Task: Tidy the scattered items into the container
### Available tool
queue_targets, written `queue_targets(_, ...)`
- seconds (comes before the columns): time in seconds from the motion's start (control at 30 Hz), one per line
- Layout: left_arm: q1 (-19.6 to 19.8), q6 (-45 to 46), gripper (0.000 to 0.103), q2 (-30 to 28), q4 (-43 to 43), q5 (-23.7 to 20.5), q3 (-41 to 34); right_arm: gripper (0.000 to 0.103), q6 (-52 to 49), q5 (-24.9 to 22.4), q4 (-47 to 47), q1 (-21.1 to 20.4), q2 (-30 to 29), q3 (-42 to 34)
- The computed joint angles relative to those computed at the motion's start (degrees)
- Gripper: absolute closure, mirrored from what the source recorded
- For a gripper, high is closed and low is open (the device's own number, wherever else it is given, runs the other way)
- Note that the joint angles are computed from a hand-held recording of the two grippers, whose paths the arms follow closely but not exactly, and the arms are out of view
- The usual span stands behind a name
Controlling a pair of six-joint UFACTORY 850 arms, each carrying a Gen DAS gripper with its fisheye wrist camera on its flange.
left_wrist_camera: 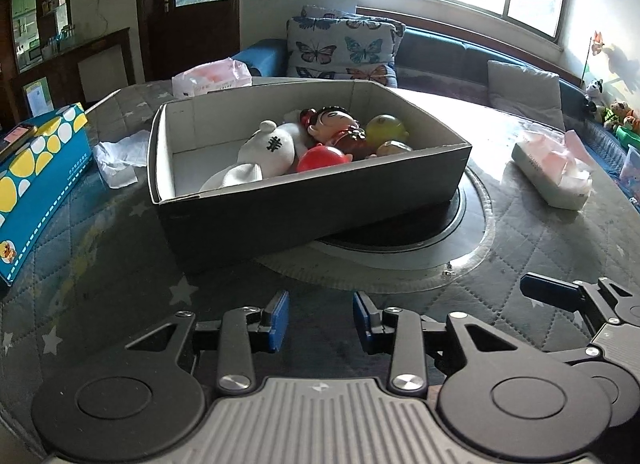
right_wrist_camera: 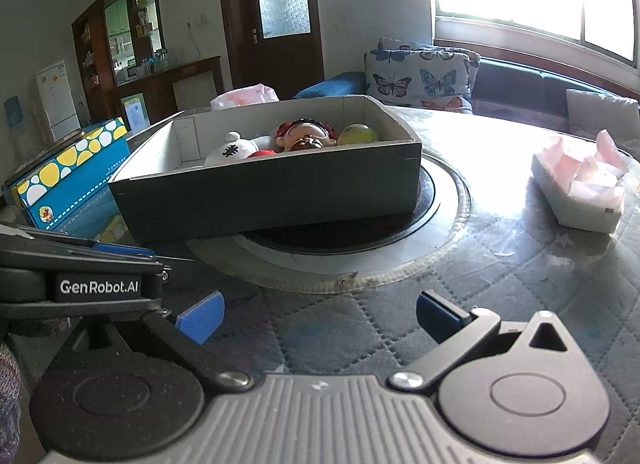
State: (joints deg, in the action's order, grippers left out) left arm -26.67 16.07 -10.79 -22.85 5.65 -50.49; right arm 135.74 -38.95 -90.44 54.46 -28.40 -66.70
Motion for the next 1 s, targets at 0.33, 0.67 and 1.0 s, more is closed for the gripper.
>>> queue_targets(0.33, 0.02, 3.36, 0.066, -0.30, -3.34, 0.35, -0.18, 0.000, -0.41, 0.11, 0.30, -0.04, -0.34, -0.38)
queue_targets(0.67, -0.15, 9.54, 0.066, -0.22, -9.68, 1.15, 0.12, 0.000, -0.58, 0.27, 0.44, -0.08, -0.21, -0.31)
queue_targets(1.0, -0.29, 16.23, 0.066, -0.12, -16.63, 1.25, 0.15, 0.000, -0.89, 0.64, 0.53, -0.07, -0.53, -0.68)
